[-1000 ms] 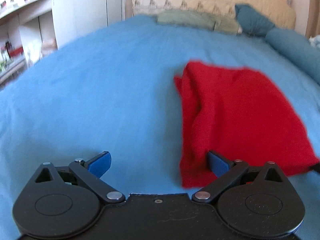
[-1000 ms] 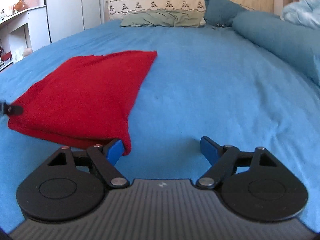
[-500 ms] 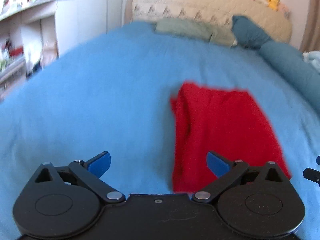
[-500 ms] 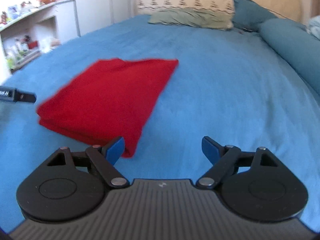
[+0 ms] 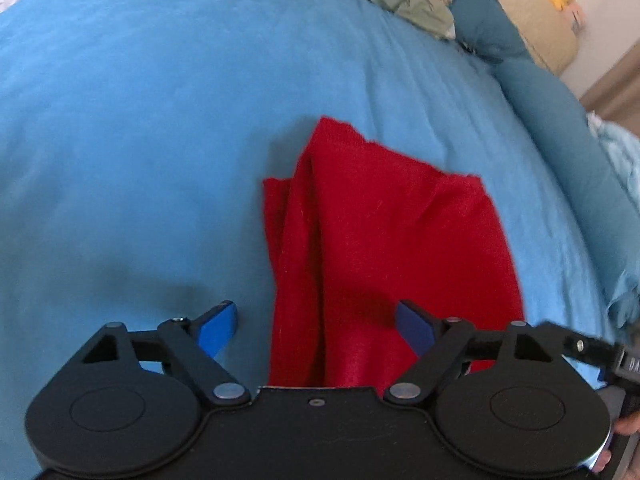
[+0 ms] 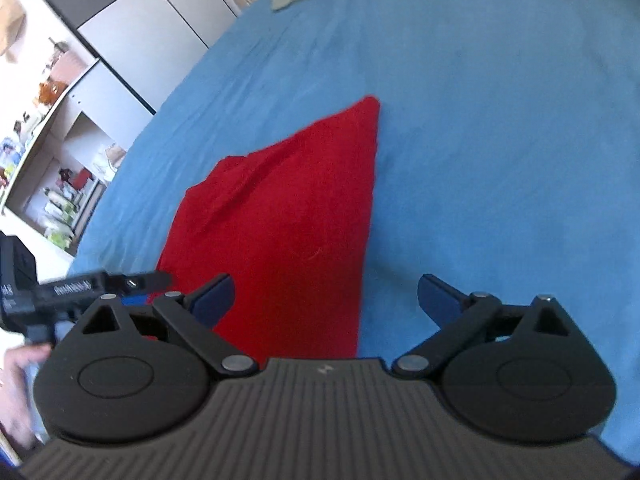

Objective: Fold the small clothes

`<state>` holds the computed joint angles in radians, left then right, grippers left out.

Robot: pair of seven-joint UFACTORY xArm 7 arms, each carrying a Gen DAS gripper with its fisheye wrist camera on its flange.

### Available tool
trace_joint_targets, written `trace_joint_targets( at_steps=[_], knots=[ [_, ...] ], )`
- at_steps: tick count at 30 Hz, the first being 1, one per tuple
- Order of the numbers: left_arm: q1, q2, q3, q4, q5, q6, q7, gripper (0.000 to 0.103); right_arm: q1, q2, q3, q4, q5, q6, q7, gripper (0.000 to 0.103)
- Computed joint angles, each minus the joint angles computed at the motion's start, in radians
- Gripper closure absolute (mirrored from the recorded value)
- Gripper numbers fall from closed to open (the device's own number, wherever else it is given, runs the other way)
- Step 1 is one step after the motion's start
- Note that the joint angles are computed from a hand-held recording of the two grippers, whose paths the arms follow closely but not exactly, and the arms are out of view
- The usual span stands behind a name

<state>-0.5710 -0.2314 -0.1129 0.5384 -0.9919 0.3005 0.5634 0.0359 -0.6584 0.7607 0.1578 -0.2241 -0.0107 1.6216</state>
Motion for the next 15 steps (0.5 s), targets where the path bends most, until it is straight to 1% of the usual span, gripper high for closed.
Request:
trace_joint_targets(
  at_steps=[2,3,4,5,6,7,8,9,10,12,13,15],
  knots=[
    [-0.027,0.021,0.008,0.005,-0.079,-0.032,0.083,0.014,-0.137,0.067,0.107,0.010,-0.003,-0.109,0.026,0.000],
    [-0.032,0.019,0.011,0.003,-0.113,-0.036,0.122,0.016,-0.201,0.091,0.163,0.018,0.005,-0.153,0.021,0.000],
    [-0.034,0.019,0.015,0.004,-0.143,-0.030,0.165,0.019,-0.258,0.102,0.218,0.029,0.014,-0.173,0.013,0.003],
    [-0.031,0.019,0.018,0.007,-0.166,-0.013,0.199,0.034,-0.299,0.099,0.263,0.040,0.023,-0.180,0.003,0.009],
    [-0.026,0.020,0.024,0.015,-0.197,0.020,0.231,0.052,-0.322,0.101,0.288,0.046,0.031,-0.192,-0.010,0.028],
    [-0.014,0.023,0.017,0.020,-0.206,0.037,0.225,0.053,-0.336,0.118,0.294,0.053,0.035,-0.212,-0.030,0.032],
    [-0.001,0.023,0.000,0.021,-0.192,0.031,0.200,0.062,-0.329,0.120,0.290,0.063,0.045,-0.189,-0.043,0.037],
    [0.006,0.017,-0.010,0.021,-0.188,0.029,0.193,0.071,-0.315,0.114,0.282,0.076,0.052,-0.149,-0.060,0.048],
    [0.009,0.004,-0.022,0.015,-0.185,0.015,0.181,0.073,-0.298,0.105,0.271,0.086,0.053,-0.115,-0.074,0.055],
    [0.010,-0.031,-0.045,-0.003,-0.139,-0.004,0.125,0.076,-0.238,0.062,0.228,0.094,0.054,-0.055,-0.074,0.061],
    [0.010,-0.061,-0.057,-0.018,-0.097,-0.012,0.080,0.076,-0.205,0.038,0.203,0.090,0.052,-0.037,-0.069,0.062],
    [0.005,-0.128,-0.063,-0.045,-0.016,0.010,0.001,0.077,-0.130,-0.013,0.151,0.099,0.038,0.029,-0.065,0.062]
  ],
)
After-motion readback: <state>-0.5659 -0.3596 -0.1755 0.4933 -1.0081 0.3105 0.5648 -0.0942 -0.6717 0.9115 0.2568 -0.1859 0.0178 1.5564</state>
